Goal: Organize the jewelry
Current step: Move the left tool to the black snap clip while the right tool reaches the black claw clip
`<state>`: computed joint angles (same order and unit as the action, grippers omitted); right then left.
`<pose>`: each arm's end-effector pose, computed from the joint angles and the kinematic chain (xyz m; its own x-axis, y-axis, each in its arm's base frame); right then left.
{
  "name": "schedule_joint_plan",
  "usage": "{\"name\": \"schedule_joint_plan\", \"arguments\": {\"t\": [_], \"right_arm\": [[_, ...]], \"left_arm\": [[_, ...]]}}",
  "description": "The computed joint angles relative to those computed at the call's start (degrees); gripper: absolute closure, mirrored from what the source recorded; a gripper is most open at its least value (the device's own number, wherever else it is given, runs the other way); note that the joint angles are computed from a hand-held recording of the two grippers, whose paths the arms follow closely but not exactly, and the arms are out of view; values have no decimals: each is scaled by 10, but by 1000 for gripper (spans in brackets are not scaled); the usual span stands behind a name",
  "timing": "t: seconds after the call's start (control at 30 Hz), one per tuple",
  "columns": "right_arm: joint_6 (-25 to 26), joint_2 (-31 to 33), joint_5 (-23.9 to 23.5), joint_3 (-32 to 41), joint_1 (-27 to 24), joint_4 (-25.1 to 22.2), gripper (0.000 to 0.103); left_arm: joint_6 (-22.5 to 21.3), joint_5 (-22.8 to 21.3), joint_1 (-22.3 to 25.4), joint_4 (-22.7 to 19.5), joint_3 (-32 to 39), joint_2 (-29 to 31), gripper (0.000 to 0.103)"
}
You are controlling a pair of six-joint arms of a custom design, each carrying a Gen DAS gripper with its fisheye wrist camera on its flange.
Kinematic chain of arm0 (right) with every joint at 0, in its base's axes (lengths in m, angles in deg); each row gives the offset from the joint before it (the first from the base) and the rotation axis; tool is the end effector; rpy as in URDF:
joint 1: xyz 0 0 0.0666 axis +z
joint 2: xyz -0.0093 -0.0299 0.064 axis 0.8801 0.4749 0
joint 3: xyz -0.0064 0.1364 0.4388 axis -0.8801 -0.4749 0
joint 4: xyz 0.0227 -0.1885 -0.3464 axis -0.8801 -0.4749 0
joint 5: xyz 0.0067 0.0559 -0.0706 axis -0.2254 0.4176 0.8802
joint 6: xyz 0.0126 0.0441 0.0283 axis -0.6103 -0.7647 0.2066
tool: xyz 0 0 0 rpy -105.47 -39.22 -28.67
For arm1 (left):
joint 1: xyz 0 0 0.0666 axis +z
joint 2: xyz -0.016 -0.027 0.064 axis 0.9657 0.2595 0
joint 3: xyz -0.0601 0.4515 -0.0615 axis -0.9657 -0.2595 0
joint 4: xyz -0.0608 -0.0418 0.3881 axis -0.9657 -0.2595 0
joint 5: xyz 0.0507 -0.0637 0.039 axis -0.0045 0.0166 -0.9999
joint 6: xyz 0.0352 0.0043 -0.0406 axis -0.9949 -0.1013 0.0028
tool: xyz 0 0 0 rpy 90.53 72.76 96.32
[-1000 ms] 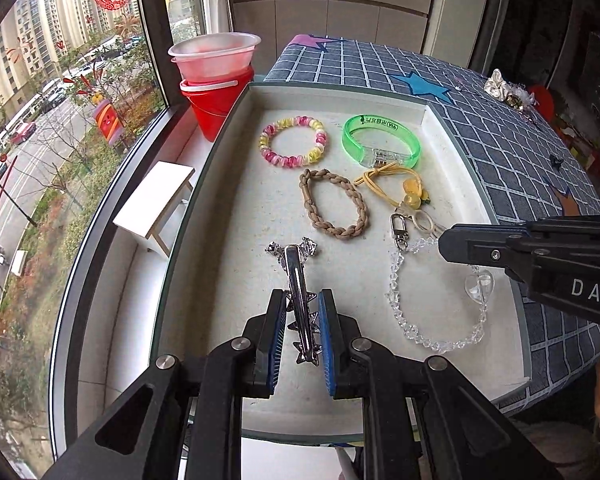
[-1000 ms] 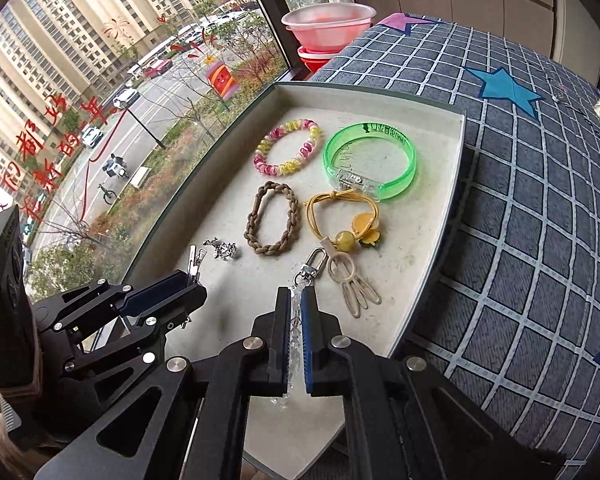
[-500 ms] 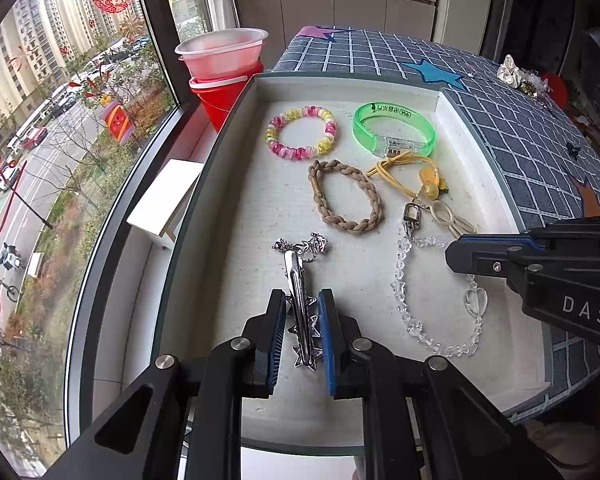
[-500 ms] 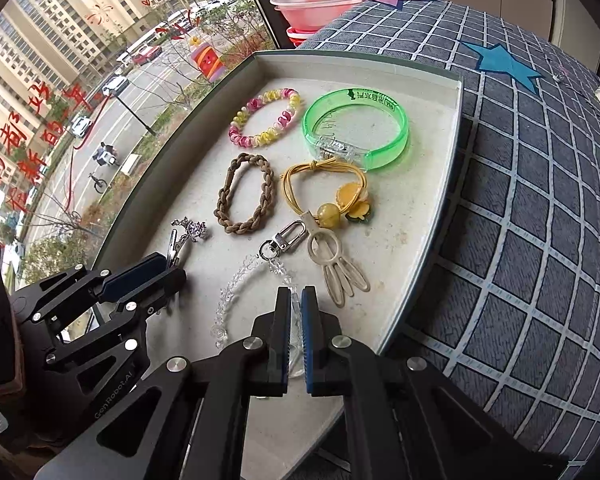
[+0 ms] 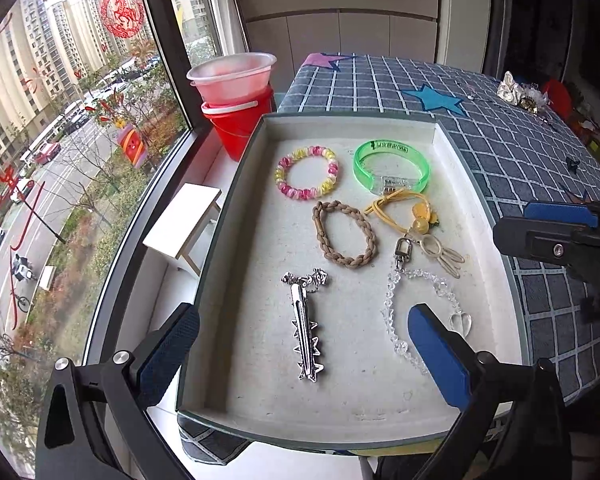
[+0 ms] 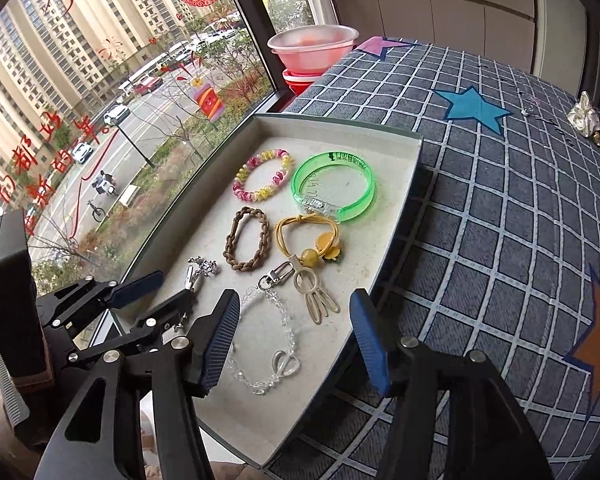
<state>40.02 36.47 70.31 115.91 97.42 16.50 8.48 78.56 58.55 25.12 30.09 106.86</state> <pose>0.5039 0.3580 0.5763 -0.8552 0.0974 -0.5091 -0.0426 0.9656 0.2564 0.5219 -0.1527 0.5583 -0.7202 0.3532 -0.5972 0.3607 0.9259 0.1126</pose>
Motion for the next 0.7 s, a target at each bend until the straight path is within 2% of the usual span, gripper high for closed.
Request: {"name": "schedule_joint_plan", "arguments": {"t": [0.13,0.3,0.53,0.7], "right_arm": [[-17,-40,19,-47,-11,14,38],[-49,-97,43,-119,-30,24,23],[-126,-192,69,-239,-60,32,23],[-173,-248,84,-304,-74,27,23]], "left_arm": [[-10,-3,-9,0,13,-1,0],[-32,-2,-34,7,18,-8,0],[-82,26,-99,9,18,-18,0],[-135,50,-153,-11,21,-10,0]]}}
